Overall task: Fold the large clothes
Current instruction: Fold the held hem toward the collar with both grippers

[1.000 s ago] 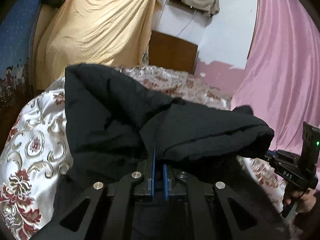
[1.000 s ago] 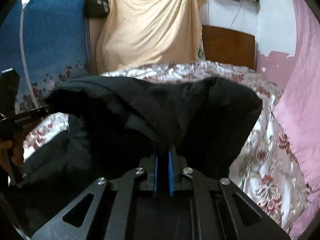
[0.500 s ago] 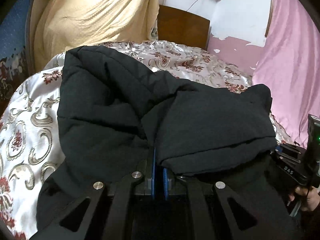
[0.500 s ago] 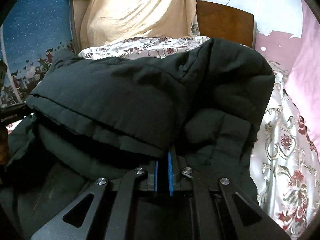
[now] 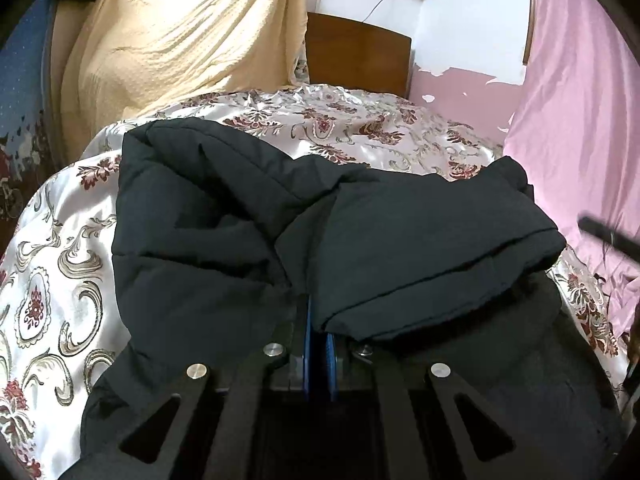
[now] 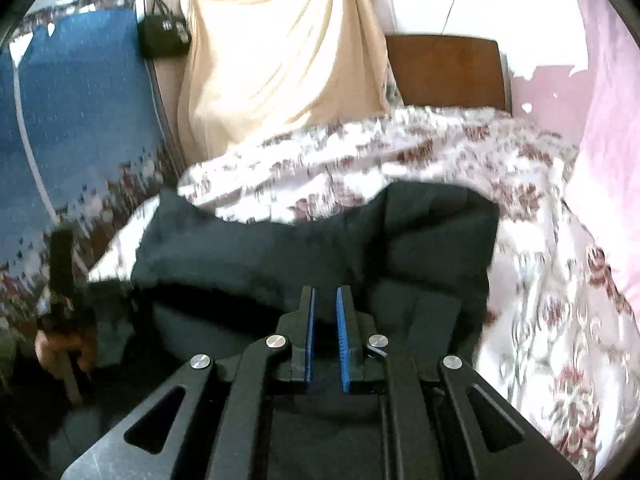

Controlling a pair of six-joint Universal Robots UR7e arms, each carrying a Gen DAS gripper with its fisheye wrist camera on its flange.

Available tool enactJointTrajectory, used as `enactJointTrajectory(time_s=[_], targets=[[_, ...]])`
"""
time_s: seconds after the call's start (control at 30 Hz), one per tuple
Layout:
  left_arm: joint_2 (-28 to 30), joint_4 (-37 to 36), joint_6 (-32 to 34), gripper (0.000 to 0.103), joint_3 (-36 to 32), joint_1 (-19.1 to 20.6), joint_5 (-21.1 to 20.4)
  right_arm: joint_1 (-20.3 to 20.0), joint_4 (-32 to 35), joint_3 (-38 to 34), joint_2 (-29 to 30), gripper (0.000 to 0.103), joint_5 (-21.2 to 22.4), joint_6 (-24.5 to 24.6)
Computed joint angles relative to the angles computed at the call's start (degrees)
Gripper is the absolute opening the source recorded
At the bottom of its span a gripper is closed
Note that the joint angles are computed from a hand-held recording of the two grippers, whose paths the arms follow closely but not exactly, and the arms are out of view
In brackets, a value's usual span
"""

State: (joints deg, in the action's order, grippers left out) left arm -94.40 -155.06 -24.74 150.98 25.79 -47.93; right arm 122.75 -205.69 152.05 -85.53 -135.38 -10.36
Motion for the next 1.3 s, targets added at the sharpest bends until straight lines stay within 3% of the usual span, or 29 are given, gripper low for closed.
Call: enactJointTrajectory(time_s=[0.23, 0.4, 0.5, 0.53, 0.57, 0.6, 0.63, 0.67, 0.73, 0.83, 0.93, 1.0, 1.13, 1.23, 1.3], targets=[[1.77, 2.91, -0.07, 0.009, -2.4, 0.34, 0.87, -8.43, 12.0, -8.7, 8.22, 0.01, 6.32, 2.88], [-4.22, 12.07, -1.14, 0.011, -3.49, -0.1, 0.34, -11.56, 4.92, -8.43, 13.12, 0.01, 6.77, -1.7], [-9.5, 11.74, -0.31, 0.012, -2.27, -1.47, 0.51, -12.57, 1.43, -8.01, 14.67, 0.01, 7.8, -4.13], [-10.05, 10.36, 0.59, 0.017, -2.29, -1.61, 0.64, -12.73, -0.41, -7.73, 15.42, 0.01, 7.98, -5.24], [-9.63, 7.83, 1.56, 0.028, -2.71, -1.72, 1.15, -13.09, -1.72, -7.64, 15.82, 0.01, 8.24, -6.33], [-8.35, 5.25, 2.33, 0.036, -3.32, -1.54, 1.48, -13.24, -2.84, -7.55, 16.24, 0.01, 8.35, -6.98], [-6.72, 2.58, 3.36, 0.053, -4.03, -0.92, 1.43, -13.41, -4.52, -7.24, 16.92, 0.01, 8.54, -7.5], [-4.14, -2.39, 4.55, 0.059, -4.84, -0.06, 0.74, -13.56, -4.79, -7.31, 16.86, 0.01, 8.83, -7.54], [0.21, -7.25, 5.33, 0.059, -6.75, 1.78, -1.9, -13.77, -5.46, -7.1, 16.91, 0.01, 9.34, -7.23], [8.06, -7.39, 5.91, 0.059, -10.99, 5.02, -4.99, -13.77, -5.22, -6.81, 16.41, 0.01, 9.62, -7.33], [14.07, 0.56, 6.09, 0.059, -14.08, 6.12, -2.77, -14.1, -4.07, -6.9, 15.78, 0.01, 10.02, -8.11], [15.98, 2.14, 6.71, 0.059, -14.75, 7.5, -2.75, -14.47, -2.64, -7.06, 14.99, 0.01, 10.46, -9.85], [18.99, -1.59, 9.16, 0.06, -15.74, 11.44, -5.44, -15.49, 0.15, -8.62, 15.29, 0.01, 10.42, -13.55], [23.09, -4.82, 12.51, 0.06, -17.04, 13.46, -5.12, -17.06, -0.67, -10.52, 17.56, 0.008, 10.36, -17.16], [25.15, -6.69, 13.21, 0.06, -17.92, 14.4, -4.86, -18.11, 1.41, -12.69, 18.72, 0.008, 9.6, -16.36]])
